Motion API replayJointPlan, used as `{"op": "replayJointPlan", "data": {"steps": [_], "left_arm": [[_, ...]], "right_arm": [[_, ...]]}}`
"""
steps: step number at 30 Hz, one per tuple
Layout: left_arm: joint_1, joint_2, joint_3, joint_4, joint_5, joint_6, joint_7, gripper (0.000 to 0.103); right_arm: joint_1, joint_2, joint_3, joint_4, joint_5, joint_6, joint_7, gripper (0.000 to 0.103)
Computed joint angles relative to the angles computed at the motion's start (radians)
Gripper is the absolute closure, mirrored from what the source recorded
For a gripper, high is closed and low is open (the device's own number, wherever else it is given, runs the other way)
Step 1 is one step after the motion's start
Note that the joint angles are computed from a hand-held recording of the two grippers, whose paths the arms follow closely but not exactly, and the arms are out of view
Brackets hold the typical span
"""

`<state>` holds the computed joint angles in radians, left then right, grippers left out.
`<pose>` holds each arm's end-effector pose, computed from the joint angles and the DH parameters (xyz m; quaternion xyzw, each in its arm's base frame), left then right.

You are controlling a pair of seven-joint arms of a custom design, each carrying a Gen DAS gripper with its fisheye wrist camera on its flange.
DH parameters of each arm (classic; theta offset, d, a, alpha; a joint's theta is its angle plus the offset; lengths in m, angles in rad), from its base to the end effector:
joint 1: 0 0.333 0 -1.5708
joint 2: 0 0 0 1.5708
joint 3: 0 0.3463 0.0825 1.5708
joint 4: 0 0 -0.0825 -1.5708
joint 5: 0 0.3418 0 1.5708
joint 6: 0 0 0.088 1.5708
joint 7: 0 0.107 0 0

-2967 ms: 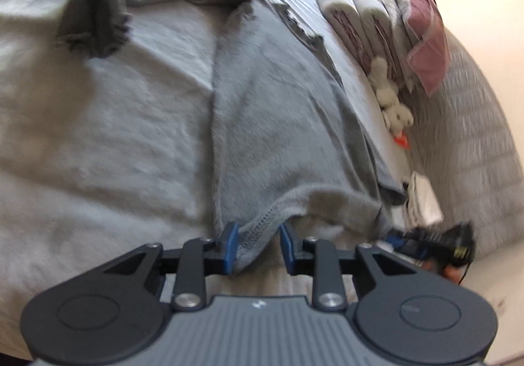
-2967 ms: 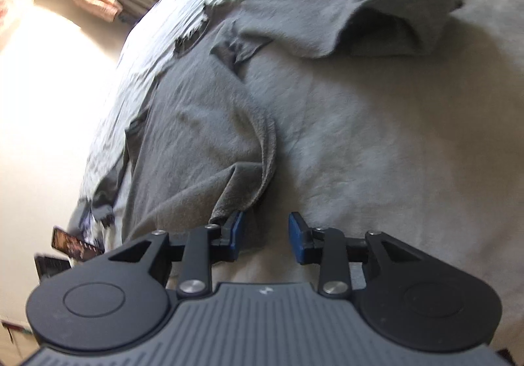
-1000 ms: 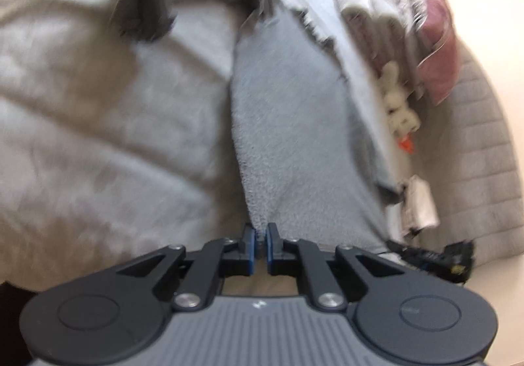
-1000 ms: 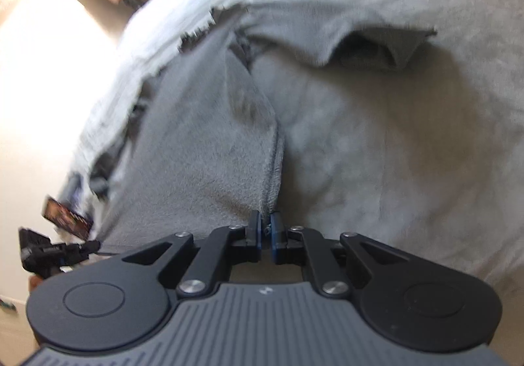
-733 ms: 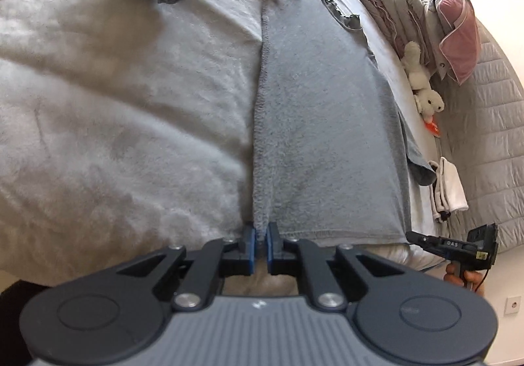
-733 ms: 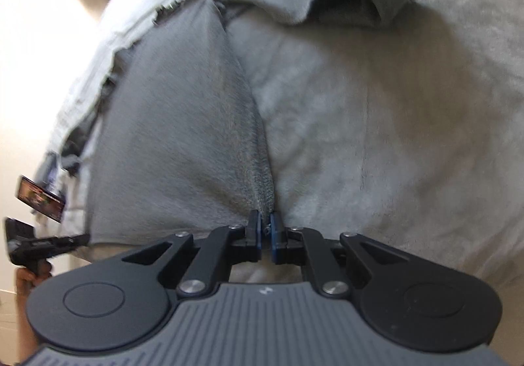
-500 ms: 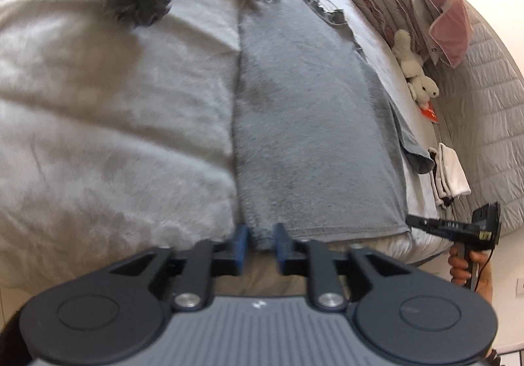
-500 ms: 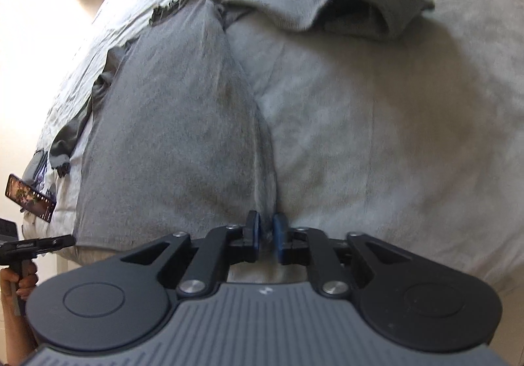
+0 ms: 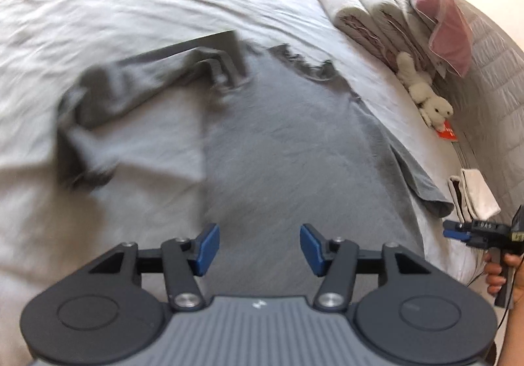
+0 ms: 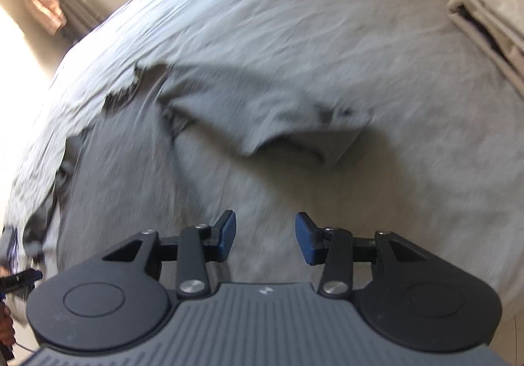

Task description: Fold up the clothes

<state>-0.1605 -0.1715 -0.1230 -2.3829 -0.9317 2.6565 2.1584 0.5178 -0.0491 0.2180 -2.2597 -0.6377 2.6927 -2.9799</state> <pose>0.4515 -0.1106 0.4823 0.6193 -0.7047 0.3463 0.0056 0.3660 0.3598 0.4851 -0.4939 0.8147 -0.0865 0.2912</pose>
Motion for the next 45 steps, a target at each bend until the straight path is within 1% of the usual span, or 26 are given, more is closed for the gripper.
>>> {"op": "replayJointPlan", "data": {"steps": [6,10,12,13,16,18,20,22,25,27,28,30,33,34,35,36,37,38,39,40,43,45], "left_arm": [[-0.038,0.12,-0.061,0.131,0.093,0.046,-0.043,0.047],[-0.068,0.197,-0.1,0.217,0.123,0.064,-0.071,0.047],[-0.083,0.231,-0.12,0.253,0.124,0.068,-0.076,0.047],[-0.09,0.247,-0.13,0.268,0.119,0.07,-0.074,0.047],[-0.108,0.288,-0.158,0.307,0.102,0.07,-0.069,0.047],[-0.121,0.308,-0.173,0.323,0.105,0.071,-0.076,0.047],[-0.133,0.324,-0.184,0.333,0.113,0.075,-0.084,0.047],[-0.141,0.337,-0.194,0.338,0.115,0.093,-0.079,0.047],[-0.152,0.361,-0.2,0.352,0.141,0.12,-0.091,0.047],[-0.155,0.381,-0.204,0.366,0.152,0.138,-0.107,0.047],[-0.155,0.391,-0.206,0.373,0.156,0.145,-0.118,0.047],[-0.157,0.41,-0.208,0.387,0.171,0.156,-0.147,0.047],[-0.169,0.44,-0.198,0.414,0.234,0.174,-0.209,0.047],[-0.175,0.449,-0.192,0.424,0.265,0.179,-0.236,0.047],[-0.182,0.46,-0.184,0.436,0.297,0.183,-0.264,0.047],[-0.187,0.473,-0.177,0.45,0.329,0.188,-0.293,0.047],[-0.193,0.485,-0.17,0.465,0.358,0.194,-0.321,0.047],[-0.197,0.497,-0.164,0.478,0.385,0.202,-0.349,0.047],[-0.2,0.508,-0.16,0.491,0.409,0.208,-0.374,0.047],[-0.203,0.518,-0.157,0.503,0.431,0.213,-0.397,0.047],[-0.206,0.541,-0.153,0.531,0.484,0.223,-0.454,0.047],[-0.194,0.554,-0.173,0.543,0.489,0.228,-0.461,0.047]], "right_arm": [[-0.02,-0.044,-0.005,0.007,-0.017,-0.094,-0.038,0.053],[-0.038,-0.069,-0.009,-0.016,-0.008,-0.12,-0.086,0.052],[-0.049,-0.076,-0.012,-0.032,-0.006,-0.114,-0.096,0.052],[-0.057,-0.079,-0.014,-0.045,-0.011,-0.093,-0.09,0.052],[-0.087,-0.072,-0.021,-0.082,-0.052,0.009,-0.04,0.052],[-0.107,-0.059,-0.025,-0.096,-0.071,0.081,0.019,0.052],[-0.138,-0.048,-0.024,-0.107,-0.14,0.167,0.14,0.052],[-0.171,-0.04,-0.019,-0.108,-0.248,0.237,0.295,0.052],[-0.188,-0.042,-0.017,-0.096,-0.33,0.241,0.427,0.052],[-0.163,-0.044,-0.018,-0.077,-0.252,0.15,0.367,0.052],[-0.153,-0.043,-0.017,-0.065,-0.22,0.092,0.338,0.052],[-0.139,-0.03,-0.014,-0.042,-0.199,0.005,0.332,0.053],[-0.13,0.014,-0.036,-0.037,-0.207,0.042,0.303,0.053],[-0.12,0.038,-0.039,-0.019,-0.182,0.024,0.236,0.056],[-0.108,0.061,-0.041,0.001,-0.158,-0.002,0.167,0.068],[-0.091,0.078,-0.038,0.035,-0.14,-0.062,0.087,0.088],[-0.077,0.093,-0.039,0.061,-0.147,-0.105,0.042,0.094],[-0.069,0.086,-0.05,0.061,-0.185,-0.093,0.066,0.096],[-0.063,0.079,-0.058,0.06,-0.238,-0.083,0.109,0.097],[-0.055,0.065,-0.061,0.061,-0.315,-0.103,0.178,0.097],[-0.028,0.021,-0.034,0.074,-0.484,-0.258,0.303,0.097],[-0.016,-0.017,-0.009,0.061,-0.583,-0.344,0.37,0.097]]}}
